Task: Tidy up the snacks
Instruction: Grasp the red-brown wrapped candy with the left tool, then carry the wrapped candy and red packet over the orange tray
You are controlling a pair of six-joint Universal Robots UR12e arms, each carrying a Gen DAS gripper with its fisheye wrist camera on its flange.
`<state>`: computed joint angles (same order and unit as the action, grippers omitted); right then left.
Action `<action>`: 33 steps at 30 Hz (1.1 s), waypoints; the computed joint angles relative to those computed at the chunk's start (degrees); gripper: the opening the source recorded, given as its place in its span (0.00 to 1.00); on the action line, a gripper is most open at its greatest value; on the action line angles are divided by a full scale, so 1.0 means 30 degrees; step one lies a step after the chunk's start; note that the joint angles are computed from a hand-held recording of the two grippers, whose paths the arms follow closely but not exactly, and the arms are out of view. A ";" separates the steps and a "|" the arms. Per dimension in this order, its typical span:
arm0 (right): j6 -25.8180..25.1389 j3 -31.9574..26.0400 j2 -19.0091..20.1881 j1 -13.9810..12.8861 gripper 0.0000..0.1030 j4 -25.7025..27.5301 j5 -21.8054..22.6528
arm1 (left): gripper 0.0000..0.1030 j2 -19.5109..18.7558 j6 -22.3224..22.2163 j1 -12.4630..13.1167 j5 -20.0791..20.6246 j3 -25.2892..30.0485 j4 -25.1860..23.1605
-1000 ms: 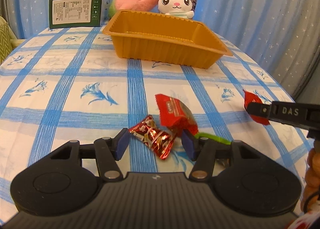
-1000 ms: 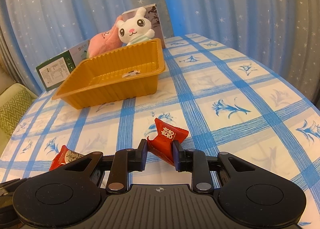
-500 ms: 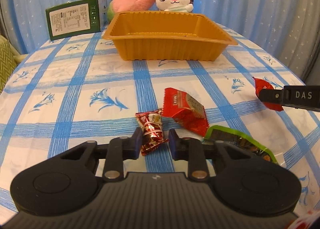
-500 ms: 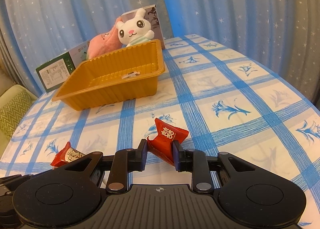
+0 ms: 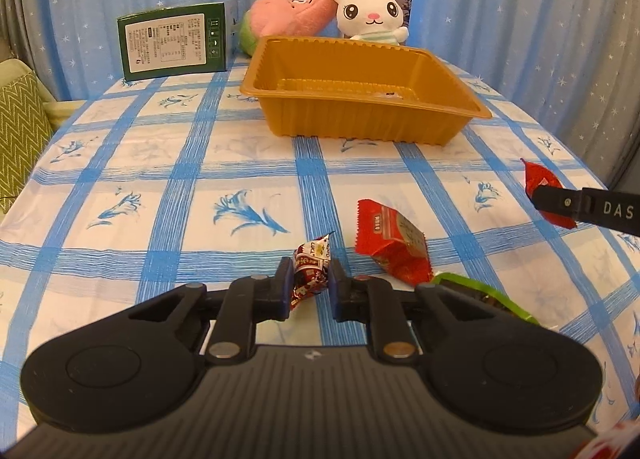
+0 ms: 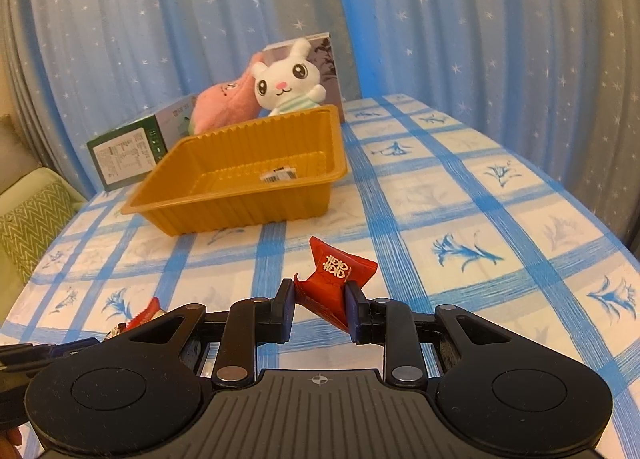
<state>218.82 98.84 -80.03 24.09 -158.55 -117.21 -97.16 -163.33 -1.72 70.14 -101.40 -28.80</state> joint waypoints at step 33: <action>-0.2380 -0.0991 0.0404 -0.0169 0.26 -0.1598 0.0604 | 0.16 -0.0655 0.0059 -0.0197 -0.0705 0.1645 0.0099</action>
<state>211.68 95.87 -78.82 23.58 -163.34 -115.39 -99.13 -163.15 -2.31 68.03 -96.46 -28.51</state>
